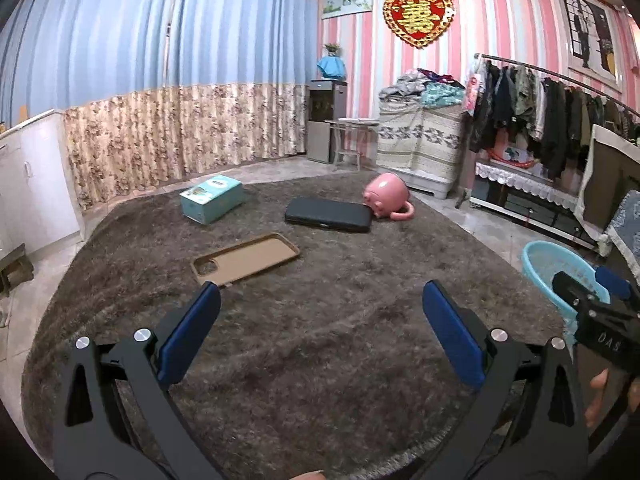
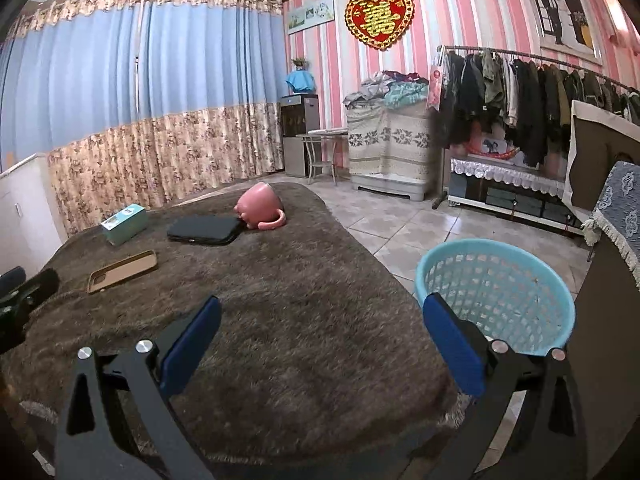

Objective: Collect trash

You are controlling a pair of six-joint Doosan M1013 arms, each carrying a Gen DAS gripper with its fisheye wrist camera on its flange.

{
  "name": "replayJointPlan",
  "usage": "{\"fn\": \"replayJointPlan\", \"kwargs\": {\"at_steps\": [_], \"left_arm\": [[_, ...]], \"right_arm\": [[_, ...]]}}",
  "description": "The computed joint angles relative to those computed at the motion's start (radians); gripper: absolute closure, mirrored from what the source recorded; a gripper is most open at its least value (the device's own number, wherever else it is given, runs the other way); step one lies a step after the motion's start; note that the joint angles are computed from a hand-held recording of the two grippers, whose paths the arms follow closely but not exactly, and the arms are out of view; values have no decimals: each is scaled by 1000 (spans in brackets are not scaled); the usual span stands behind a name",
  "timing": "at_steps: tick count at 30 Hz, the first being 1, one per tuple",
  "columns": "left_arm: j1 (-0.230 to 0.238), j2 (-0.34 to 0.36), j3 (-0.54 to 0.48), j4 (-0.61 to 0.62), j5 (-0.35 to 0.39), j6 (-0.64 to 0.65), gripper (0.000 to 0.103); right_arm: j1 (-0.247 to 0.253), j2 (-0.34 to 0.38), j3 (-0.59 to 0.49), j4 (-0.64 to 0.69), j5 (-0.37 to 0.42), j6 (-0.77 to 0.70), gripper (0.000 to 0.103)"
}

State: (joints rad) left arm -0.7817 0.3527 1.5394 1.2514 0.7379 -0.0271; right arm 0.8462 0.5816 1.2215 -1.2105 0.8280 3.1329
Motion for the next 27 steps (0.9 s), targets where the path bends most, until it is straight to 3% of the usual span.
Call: {"fn": "replayJointPlan", "kwargs": {"at_steps": [6, 27], "left_arm": [[-18, 1, 7, -3, -5, 5, 5], [-37, -14, 38, 98, 33, -78, 5]], "right_arm": [[15, -23, 26, -79, 32, 51, 4], [18, -31, 37, -110, -26, 40, 4]]}}
